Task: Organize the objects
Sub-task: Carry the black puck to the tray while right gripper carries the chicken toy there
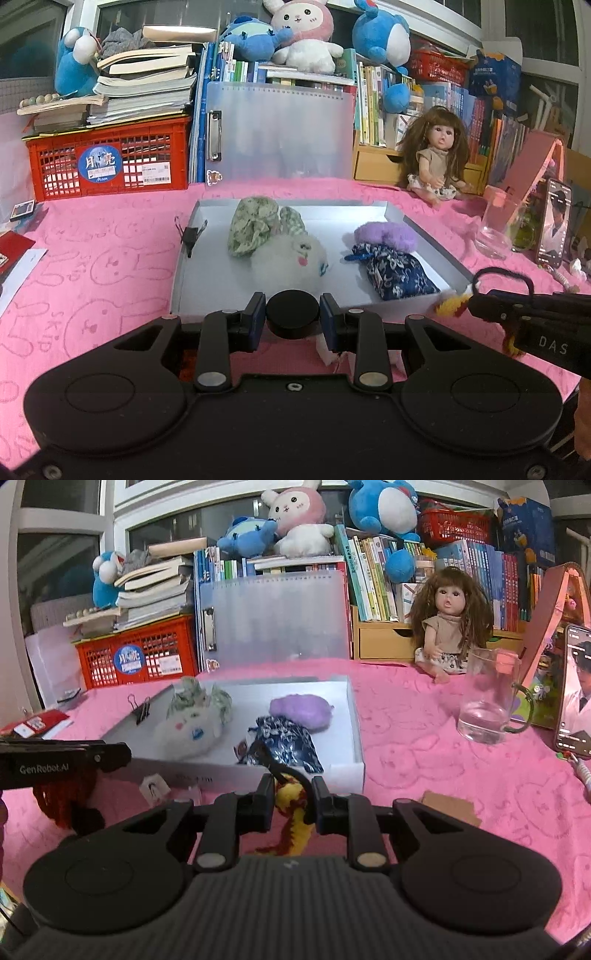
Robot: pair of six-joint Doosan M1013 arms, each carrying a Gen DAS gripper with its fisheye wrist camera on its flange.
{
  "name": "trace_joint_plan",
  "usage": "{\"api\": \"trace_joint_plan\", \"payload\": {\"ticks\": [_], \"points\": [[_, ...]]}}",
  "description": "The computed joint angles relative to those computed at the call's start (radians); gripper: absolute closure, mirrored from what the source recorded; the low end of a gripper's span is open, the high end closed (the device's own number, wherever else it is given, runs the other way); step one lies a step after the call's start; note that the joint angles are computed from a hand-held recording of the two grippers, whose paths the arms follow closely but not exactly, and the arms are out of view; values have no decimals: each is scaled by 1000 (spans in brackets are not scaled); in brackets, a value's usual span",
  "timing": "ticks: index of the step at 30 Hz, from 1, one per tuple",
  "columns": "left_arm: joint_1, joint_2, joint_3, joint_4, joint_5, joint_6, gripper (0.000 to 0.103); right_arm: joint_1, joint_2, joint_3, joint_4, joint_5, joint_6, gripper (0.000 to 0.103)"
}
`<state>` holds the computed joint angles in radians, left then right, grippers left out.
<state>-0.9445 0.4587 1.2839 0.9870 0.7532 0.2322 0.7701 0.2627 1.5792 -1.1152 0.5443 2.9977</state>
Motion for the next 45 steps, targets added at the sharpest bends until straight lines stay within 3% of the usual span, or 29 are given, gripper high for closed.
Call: {"api": "trace_joint_plan", "payload": {"ticks": [12, 29, 36, 41, 45], "points": [[37, 48, -79, 0, 13, -30, 73, -39, 43, -77, 113, -120, -28, 80], [69, 104, -137, -27, 61, -6, 73, -94, 120, -176, 446, -171, -207, 87], [72, 108, -140, -26, 58, -5, 73, -102, 116, -208, 364, -188, -179, 88], [76, 116, -153, -30, 63, 1, 73, -120, 142, -268, 521, -190, -340, 88], [82, 125, -168, -40, 73, 12, 73, -137, 176, -317, 736, -172, -522, 88]]}}
